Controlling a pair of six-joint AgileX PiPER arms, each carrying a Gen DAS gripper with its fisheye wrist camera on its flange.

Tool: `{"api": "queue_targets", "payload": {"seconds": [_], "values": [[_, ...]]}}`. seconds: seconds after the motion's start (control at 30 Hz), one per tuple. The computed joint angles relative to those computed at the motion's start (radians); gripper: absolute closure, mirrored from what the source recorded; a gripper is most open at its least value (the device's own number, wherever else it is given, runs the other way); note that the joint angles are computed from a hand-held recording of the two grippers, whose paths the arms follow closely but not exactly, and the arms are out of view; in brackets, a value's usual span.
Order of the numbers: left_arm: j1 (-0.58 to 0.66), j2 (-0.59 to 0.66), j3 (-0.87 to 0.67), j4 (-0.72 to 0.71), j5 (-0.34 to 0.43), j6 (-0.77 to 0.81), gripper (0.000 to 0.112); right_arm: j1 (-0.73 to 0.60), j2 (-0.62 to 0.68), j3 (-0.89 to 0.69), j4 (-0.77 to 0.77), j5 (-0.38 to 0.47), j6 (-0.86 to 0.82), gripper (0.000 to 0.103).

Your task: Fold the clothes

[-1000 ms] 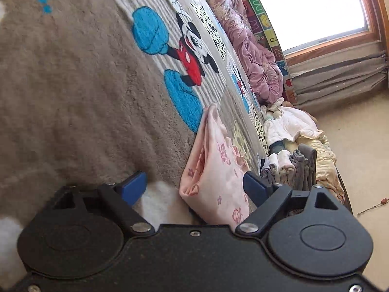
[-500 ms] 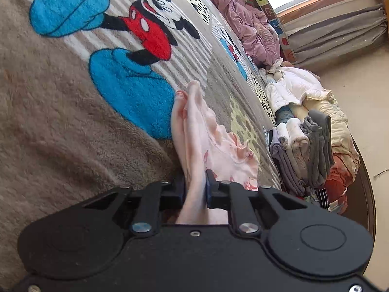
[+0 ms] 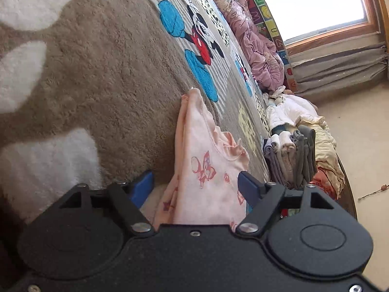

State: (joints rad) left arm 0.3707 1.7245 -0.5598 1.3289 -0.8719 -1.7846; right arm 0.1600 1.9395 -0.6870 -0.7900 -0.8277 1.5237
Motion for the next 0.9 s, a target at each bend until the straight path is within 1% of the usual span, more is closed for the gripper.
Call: {"api": "queue_targets", "payload": {"seconds": [0.07,0.13,0.17,0.2,0.23,0.27,0.3,0.33,0.37,0.43,0.5,0.53,0.63,0.7,0.83,0.9], "values": [[-0.044,-0.005,-0.018,-0.022,0.044,0.018,0.034,0.026,-0.021,0.016,0.002,0.026,-0.018,0.038],[-0.115,0.000,-0.039,-0.082,0.100,0.092,0.034,0.074,-0.024,-0.008,0.006,0.076,-0.039,0.038],[-0.149,0.001,-0.044,-0.120,0.126,0.133,0.035,0.100,-0.026,-0.022,0.018,0.107,-0.058,0.037],[-0.178,0.000,-0.045,-0.158,0.149,0.166,0.049,0.120,-0.023,-0.038,0.027,0.124,-0.073,0.039],[-0.190,0.002,-0.048,-0.160,0.154,0.163,0.085,0.124,-0.009,-0.059,-0.003,0.112,-0.050,0.046],[-0.190,0.005,-0.049,-0.150,0.150,0.141,0.094,0.123,0.008,-0.084,-0.047,0.097,-0.006,0.071],[-0.178,0.001,-0.036,-0.158,0.132,0.132,0.095,0.133,0.008,-0.097,-0.057,0.107,0.005,0.077],[-0.154,-0.007,-0.019,-0.161,0.099,0.127,0.100,0.144,-0.003,-0.105,-0.058,0.128,-0.004,0.077],[-0.124,-0.027,0.001,-0.156,0.074,0.119,0.100,0.152,-0.021,-0.110,-0.063,0.143,-0.009,0.078],[-0.045,-0.087,0.039,-0.129,0.026,0.099,0.100,0.145,-0.043,-0.128,-0.100,0.104,0.021,0.079],[0.052,-0.136,0.052,-0.076,-0.044,0.036,0.100,0.141,-0.060,-0.163,-0.136,0.061,0.056,0.079],[0.101,-0.162,0.054,-0.050,-0.075,0.005,0.100,0.144,-0.064,-0.193,-0.161,0.048,0.083,0.079],[0.230,-0.253,0.044,0.008,-0.137,-0.052,0.100,0.158,-0.063,-0.309,-0.239,0.014,0.173,0.079],[0.317,-0.295,0.029,0.034,-0.189,-0.087,0.100,0.182,-0.043,-0.401,-0.260,-0.005,0.221,0.079],[0.463,-0.310,-0.010,0.070,-0.261,-0.145,0.100,0.240,0.018,-0.586,-0.305,0.001,0.316,0.079],[0.518,-0.297,-0.030,0.078,-0.282,-0.148,0.100,0.266,0.058,-0.666,-0.348,0.028,0.374,0.079]]}}
